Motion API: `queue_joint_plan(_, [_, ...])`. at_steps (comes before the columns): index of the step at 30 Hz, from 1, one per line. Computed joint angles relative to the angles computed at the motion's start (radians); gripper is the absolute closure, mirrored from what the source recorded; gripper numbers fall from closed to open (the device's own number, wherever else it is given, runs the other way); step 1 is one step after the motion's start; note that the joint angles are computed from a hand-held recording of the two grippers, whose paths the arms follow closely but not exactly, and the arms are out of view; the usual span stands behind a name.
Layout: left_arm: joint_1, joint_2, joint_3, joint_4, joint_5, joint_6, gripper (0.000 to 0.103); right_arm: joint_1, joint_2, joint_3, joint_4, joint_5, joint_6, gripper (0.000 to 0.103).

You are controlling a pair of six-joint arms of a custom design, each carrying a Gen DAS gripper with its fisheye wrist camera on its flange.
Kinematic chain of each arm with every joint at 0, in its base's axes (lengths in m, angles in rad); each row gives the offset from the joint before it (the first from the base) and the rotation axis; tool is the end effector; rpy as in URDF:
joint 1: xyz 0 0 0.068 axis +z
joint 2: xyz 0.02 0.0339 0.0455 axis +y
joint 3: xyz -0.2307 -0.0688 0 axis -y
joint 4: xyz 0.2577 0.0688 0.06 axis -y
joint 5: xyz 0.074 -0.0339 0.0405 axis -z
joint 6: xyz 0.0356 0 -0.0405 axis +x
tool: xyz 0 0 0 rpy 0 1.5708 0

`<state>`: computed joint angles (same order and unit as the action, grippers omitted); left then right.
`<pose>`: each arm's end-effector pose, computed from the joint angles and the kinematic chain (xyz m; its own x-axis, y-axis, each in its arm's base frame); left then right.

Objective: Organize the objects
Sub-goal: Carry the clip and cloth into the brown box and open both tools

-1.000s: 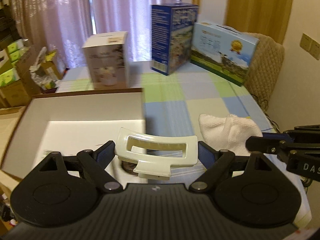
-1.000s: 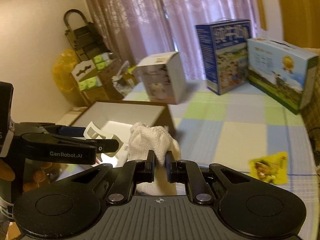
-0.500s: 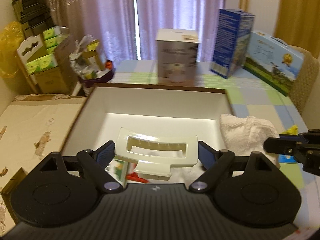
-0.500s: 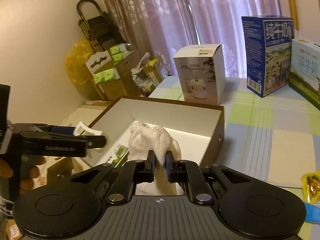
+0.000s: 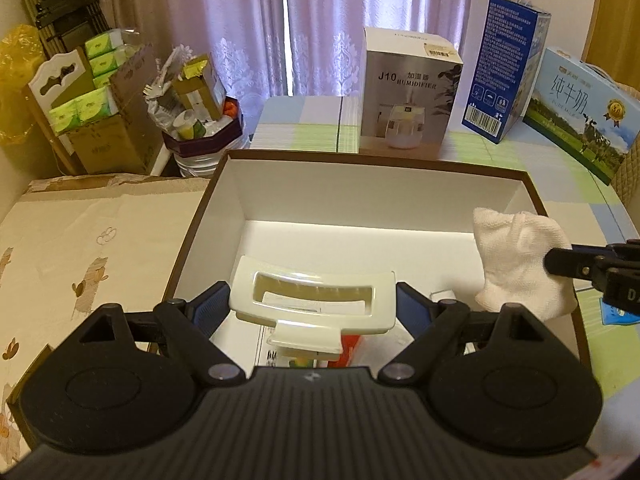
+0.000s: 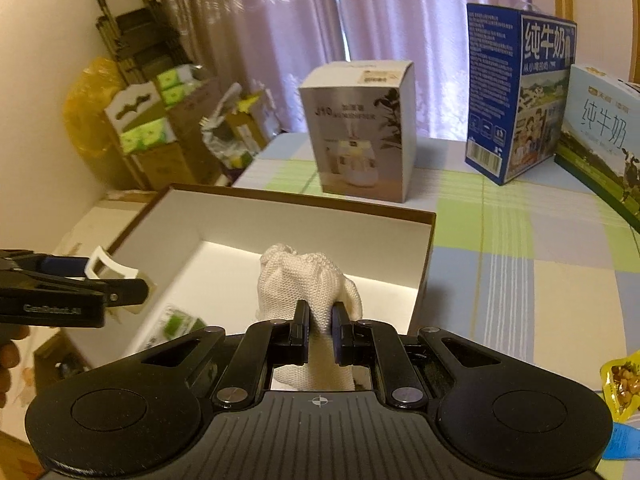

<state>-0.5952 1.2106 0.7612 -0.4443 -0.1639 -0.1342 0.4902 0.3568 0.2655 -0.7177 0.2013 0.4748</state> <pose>0.2229 -0.1439 0.1864 -0.7023 0.3161 -0.6379 0.3779 0.9249 0.0422 0.1278 0.0601 0.1515 -0.7230 0.1219 -0.6800 -0.0101 0.9823 0.1869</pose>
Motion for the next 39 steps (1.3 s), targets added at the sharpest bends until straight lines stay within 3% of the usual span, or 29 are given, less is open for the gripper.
queue_joint_plan(9, [0.038, 0.160, 0.078, 0.067, 0.068, 0.054, 0.018, -0.056, 0.218, 0.001, 0.186, 0.018, -0.015, 0.093])
queue_joint_plan(12, [0.047, 0.204, 0.102, 0.082, 0.089, 0.060, 0.018, -0.044, 0.257, 0.006, 0.213, 0.029, -0.033, 0.077])
queue_joint_plan(26, [0.035, 0.452, 0.230, 0.120, 0.138, 0.112, 0.018, -0.035, 0.333, 0.010, 0.241, -0.031, -0.065, 0.072])
queue_joint_plan(34, [0.029, 0.578, 0.314, 0.116, 0.142, 0.124, 0.017, -0.034, 0.302, 0.013, 0.211, -0.035, -0.054, 0.067])
queue_joint_plan(39, [0.035, 0.551, 0.294, 0.120, 0.137, 0.129, 0.009, -0.023, 0.260, 0.015, 0.174, -0.060, -0.022, 0.065])
